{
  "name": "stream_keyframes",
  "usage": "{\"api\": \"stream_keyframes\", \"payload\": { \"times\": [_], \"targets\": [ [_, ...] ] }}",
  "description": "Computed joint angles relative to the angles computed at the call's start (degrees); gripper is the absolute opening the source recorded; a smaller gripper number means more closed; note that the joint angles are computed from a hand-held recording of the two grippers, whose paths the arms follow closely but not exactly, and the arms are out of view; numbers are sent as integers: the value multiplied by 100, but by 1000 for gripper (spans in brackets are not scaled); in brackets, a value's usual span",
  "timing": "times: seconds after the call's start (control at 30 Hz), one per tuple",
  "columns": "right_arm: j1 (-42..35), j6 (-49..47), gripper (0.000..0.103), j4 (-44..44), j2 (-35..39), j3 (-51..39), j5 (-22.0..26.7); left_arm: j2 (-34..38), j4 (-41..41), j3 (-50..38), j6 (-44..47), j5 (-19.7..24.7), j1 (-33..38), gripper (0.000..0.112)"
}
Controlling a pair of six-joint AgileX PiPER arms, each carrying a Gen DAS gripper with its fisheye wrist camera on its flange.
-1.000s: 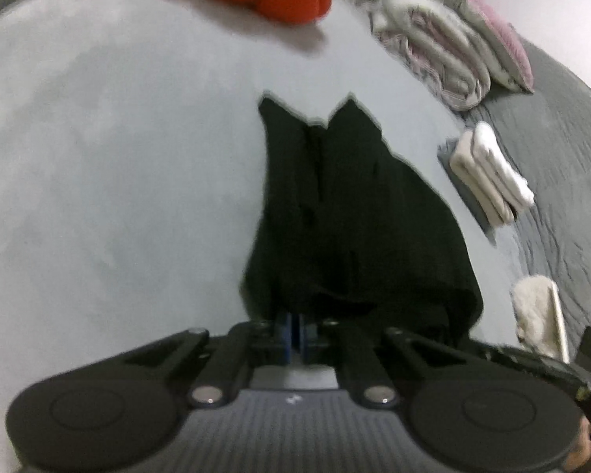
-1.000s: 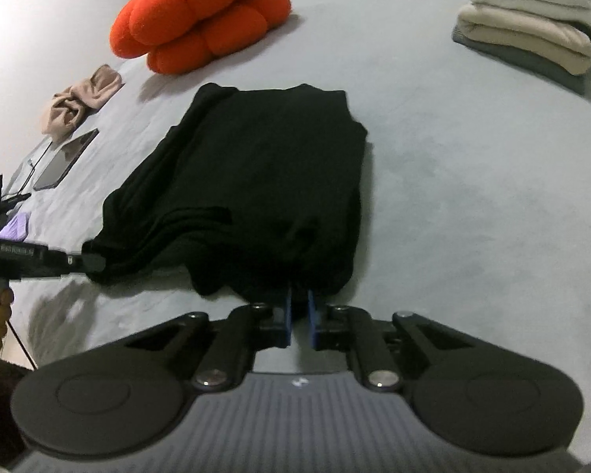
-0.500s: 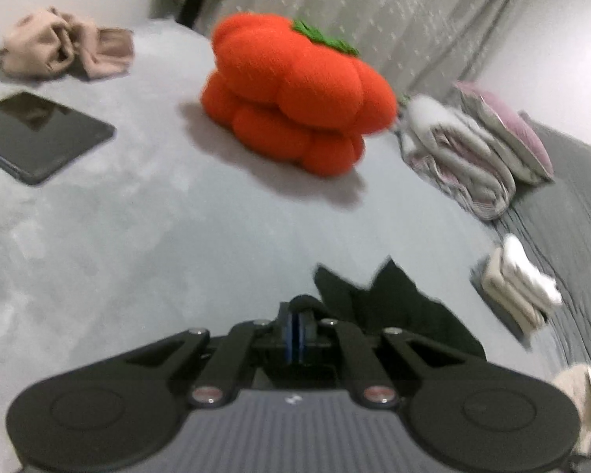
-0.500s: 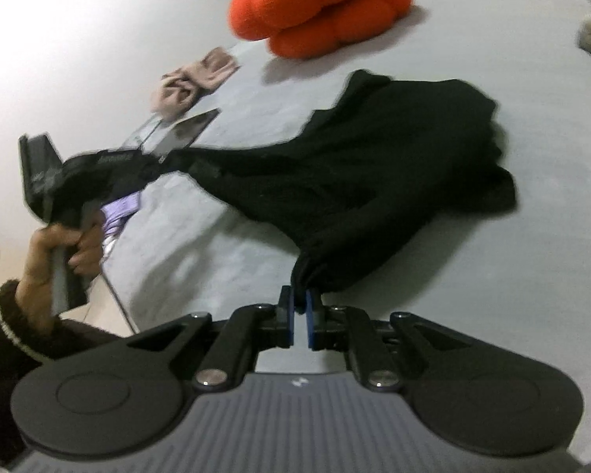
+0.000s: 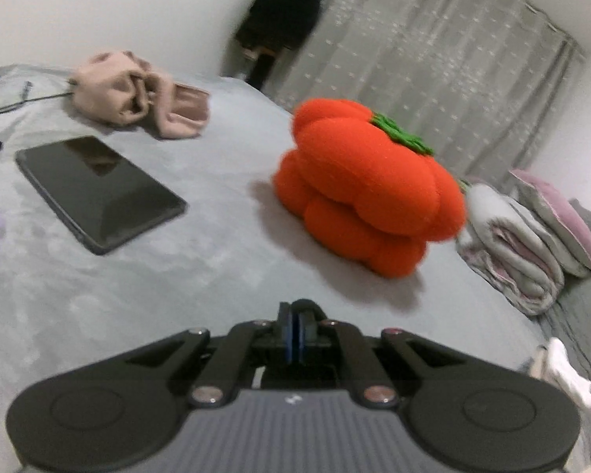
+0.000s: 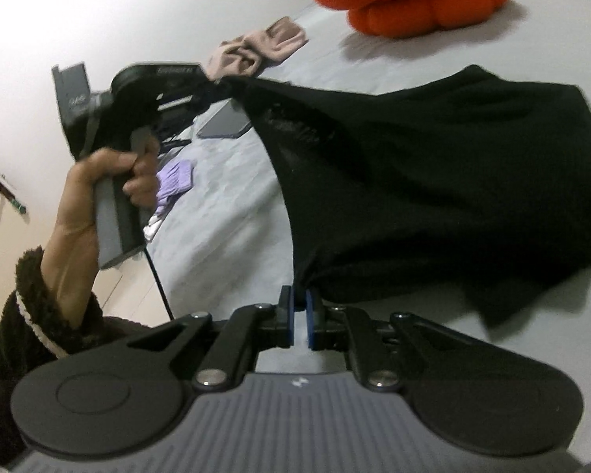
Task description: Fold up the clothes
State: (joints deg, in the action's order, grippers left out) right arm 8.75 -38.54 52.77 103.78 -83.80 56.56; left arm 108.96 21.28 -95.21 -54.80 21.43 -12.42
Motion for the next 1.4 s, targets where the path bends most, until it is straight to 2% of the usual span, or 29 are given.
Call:
{"api": "stream_keyframes", "payload": {
  "times": [0.1, 0.27, 0.33, 0.43, 0.47, 0.5, 0.57, 0.7, 0.8, 0.93, 1.07, 1.2, 1.4],
  "targets": [
    [167, 87, 9, -43, 183, -136, -31, 172, 246, -249, -172, 327, 13, 3],
    [442, 483, 10, -461, 493, -422, -196, 482, -356, -641, 453, 779, 62, 3],
    [488, 621, 14, -631, 563, -478, -242, 498, -459, -671, 635, 892, 46, 4],
    [422, 770, 16, -848, 540, -530, -137, 505, -781, -727, 1086, 1099, 35, 15],
    [371, 763, 24, -879, 519, -539, -71, 494, -893, -720, 1254, 1142, 25, 23],
    [331, 743, 42, -889, 480, -519, -44, 482, -997, -712, 1426, 1187, 11, 32],
    [236, 610, 55, -848, 300, -353, -143, 430, -1128, -661, 1758, 1246, -49, 37],
    [-4, 503, 55, -728, 132, -227, -202, 363, -1454, -620, 2387, 1427, -138, 43],
    [-161, 582, 55, -773, 49, -155, -316, 321, -1994, -612, 2948, 1664, -134, 44],
    [-398, 802, 55, -1071, -45, -158, -367, 297, -2960, -610, 3800, 1978, -43, 44],
    [-510, 1017, 55, -1529, -180, 37, -671, 226, -3608, -490, 4557, 2239, -65, 44],
    [-485, 1329, 55, -2033, -212, 182, -915, 224, -3921, -470, 5174, 2569, -231, 44],
    [-330, 1417, 55, -2341, -212, 379, -1174, 278, -4147, -509, 5931, 2927, -564, 44]
  ]
}}
